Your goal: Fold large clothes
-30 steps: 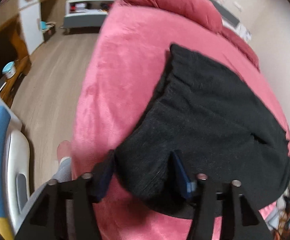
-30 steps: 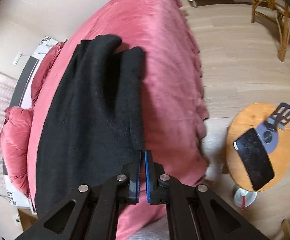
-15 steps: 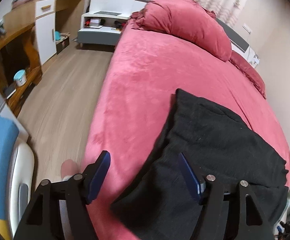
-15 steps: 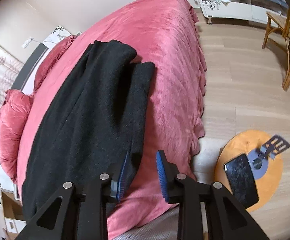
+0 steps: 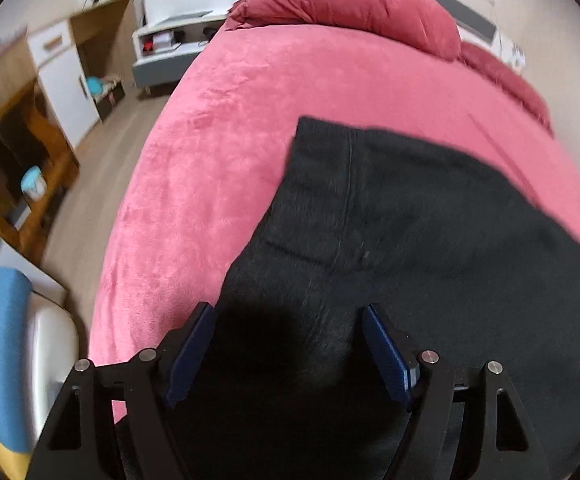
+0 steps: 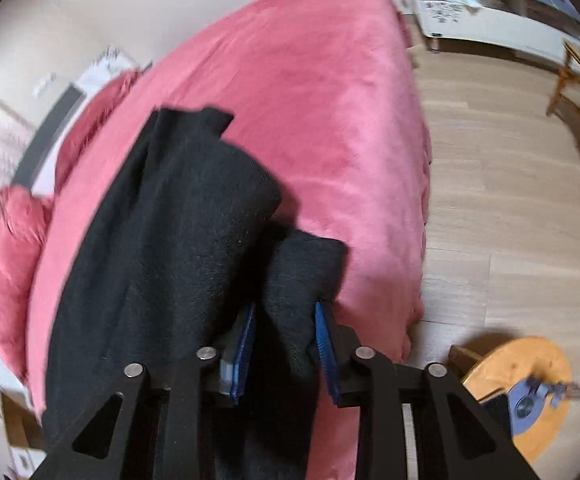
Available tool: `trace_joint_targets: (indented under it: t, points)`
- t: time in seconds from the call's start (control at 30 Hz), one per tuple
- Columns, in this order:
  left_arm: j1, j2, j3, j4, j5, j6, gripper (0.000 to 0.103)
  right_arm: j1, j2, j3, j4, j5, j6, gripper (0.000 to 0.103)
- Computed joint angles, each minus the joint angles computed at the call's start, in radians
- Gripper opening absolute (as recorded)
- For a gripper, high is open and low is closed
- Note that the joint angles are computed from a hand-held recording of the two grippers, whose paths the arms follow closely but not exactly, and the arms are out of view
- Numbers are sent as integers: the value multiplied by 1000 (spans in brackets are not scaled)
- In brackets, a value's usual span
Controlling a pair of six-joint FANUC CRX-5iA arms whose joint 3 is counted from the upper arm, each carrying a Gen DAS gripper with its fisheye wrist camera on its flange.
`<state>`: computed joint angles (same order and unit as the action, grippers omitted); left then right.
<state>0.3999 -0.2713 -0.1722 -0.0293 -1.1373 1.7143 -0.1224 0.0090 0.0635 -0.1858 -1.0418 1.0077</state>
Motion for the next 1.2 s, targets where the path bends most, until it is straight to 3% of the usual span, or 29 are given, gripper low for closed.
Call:
trace_joint_targets:
  t: [0.03, 0.07, 0.1, 0.17, 0.27, 0.37, 0.43, 0.53, 0.7, 0.93, 1.03, 1.2]
  points:
    - [-13, 0, 1, -22, 1, 4, 77, 15, 2, -5, 33, 6, 3, 37]
    - [-23, -2, -1, -39, 3, 7, 78, 31, -1, -15, 67, 11, 27, 32]
    - [-25, -8, -8, -43, 8, 7, 78, 31, -6, -19, 72, 14, 48, 19]
    - [-11, -19, -17, -26, 14, 0, 78, 13, -39, -56, 80, 42, 31, 12]
    - [10, -24, -24, -1, 8, -6, 78, -60, -96, -134, 44, 82, -121, 12]
    - [35, -18, -24, 34, -3, -15, 77, -162, -92, -145, -160, 75, -17, 13]
    - [52, -22, -17, 56, -3, -17, 77, -187, -96, -159, -206, 80, -26, 19]
    - [70, -31, -9, 78, 38, -17, 77, -103, -125, -211, 30, 107, -255, 28]
    - [61, 40, 85, 62, 54, -5, 79, 32, -169, -238, 235, 212, -306, 29]
    - [45, 183, 218, 39, 64, -2, 82, 162, -51, -46, 179, 187, -88, 32]
    - [69, 232, 245, 88, 75, -54, 82, 204, -5, 18, 91, 165, 22, 34]
    - [89, 298, 283, 153, 42, -122, 82, 331, 44, 30, 125, 158, 67, 34]
